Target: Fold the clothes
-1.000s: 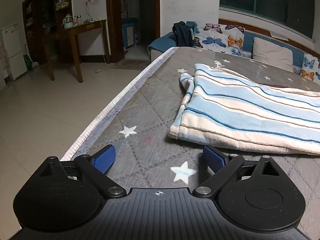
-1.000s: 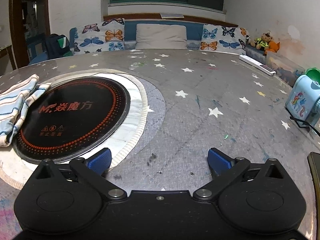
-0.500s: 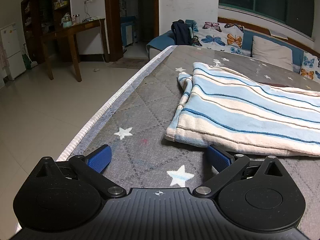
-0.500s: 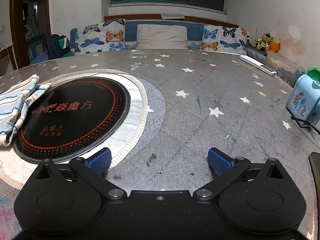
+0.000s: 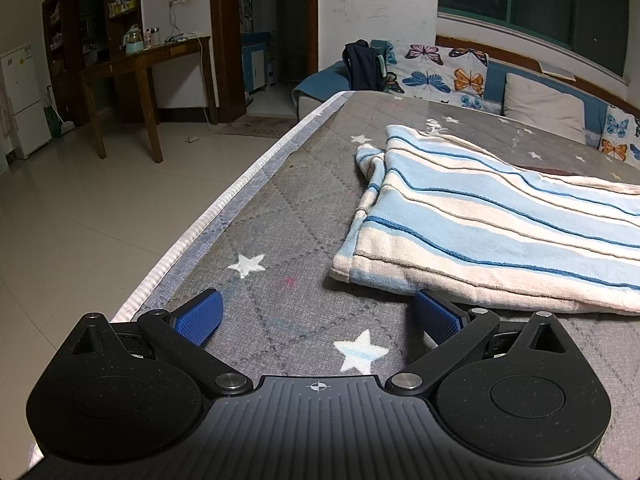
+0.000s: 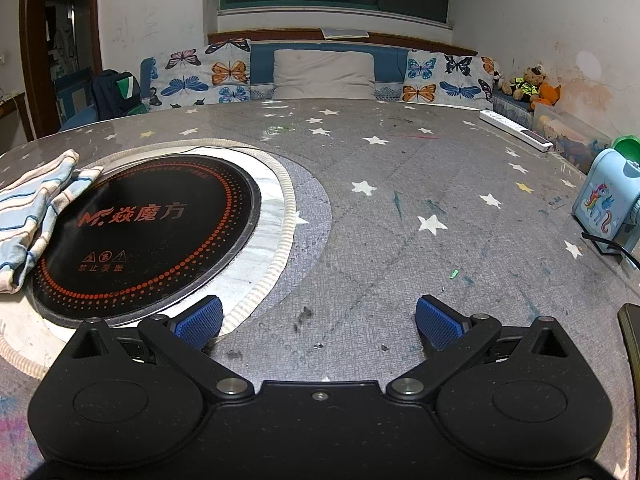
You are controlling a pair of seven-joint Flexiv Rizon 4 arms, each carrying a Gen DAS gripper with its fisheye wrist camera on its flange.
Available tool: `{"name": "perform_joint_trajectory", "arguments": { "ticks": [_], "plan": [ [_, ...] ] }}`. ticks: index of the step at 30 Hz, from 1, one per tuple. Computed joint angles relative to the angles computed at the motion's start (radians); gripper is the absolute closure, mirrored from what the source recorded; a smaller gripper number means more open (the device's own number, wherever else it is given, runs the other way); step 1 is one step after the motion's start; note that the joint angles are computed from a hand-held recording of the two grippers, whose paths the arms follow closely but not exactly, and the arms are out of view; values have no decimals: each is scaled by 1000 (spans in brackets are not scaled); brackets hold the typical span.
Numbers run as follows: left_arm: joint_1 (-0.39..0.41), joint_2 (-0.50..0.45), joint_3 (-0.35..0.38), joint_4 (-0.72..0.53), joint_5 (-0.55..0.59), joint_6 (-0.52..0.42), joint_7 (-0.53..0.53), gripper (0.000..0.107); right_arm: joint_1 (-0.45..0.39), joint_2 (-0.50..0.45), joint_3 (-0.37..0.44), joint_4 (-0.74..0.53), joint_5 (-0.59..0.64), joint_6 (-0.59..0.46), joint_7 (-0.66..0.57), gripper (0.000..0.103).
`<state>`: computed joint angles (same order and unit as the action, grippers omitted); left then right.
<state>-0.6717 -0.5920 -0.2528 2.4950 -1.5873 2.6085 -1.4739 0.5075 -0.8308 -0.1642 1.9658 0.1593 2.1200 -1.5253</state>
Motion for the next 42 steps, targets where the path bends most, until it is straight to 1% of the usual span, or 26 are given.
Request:
{"name": "perform_joint_trajectory", "arguments": {
  "ticks": [42],
  "plan": [
    [-2, 1, -2, 0, -4, 1, 0, 4, -4, 5, 3, 7, 1, 1, -2, 0]
  ]
}}
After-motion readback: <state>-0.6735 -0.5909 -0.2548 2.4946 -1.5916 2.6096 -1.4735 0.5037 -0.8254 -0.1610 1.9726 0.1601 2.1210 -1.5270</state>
